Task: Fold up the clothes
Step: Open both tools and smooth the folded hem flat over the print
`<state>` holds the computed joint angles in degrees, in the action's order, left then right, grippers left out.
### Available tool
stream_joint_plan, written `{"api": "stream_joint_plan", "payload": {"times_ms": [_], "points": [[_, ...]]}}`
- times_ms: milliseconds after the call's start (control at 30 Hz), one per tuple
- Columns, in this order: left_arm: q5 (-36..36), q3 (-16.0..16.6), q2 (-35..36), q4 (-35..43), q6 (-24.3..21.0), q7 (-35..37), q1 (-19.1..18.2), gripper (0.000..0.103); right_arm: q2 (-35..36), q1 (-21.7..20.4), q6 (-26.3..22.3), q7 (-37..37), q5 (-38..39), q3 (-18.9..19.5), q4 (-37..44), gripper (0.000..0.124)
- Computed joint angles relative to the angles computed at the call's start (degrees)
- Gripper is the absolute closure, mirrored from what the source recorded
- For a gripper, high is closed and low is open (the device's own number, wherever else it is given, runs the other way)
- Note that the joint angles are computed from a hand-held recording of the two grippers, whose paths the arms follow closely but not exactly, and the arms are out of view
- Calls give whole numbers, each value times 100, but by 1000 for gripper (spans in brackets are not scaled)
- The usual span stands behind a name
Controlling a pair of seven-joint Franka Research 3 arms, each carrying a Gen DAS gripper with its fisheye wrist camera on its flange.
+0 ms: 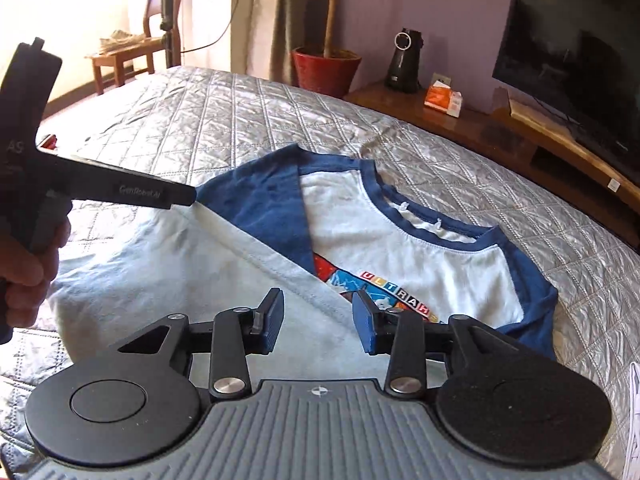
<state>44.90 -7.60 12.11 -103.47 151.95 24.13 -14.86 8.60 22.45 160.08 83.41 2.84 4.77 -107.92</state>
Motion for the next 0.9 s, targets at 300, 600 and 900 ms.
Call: {"api": "stream_joint_plan", "payload": {"times_ms": [300, 600, 900], "points": [[-106, 15, -320, -311, 28, -143, 220, 63, 947, 27, -195, 778, 176, -121, 954, 78], [-292, -171, -337, -460, 749, 737, 295, 62, -13, 330, 454, 3037, -1181, -904, -151, 88], [-1309, -414, -142, -483, 971, 2880, 30, 55, 259, 157, -162, 3339, -2397, -689, 25, 91]]}}
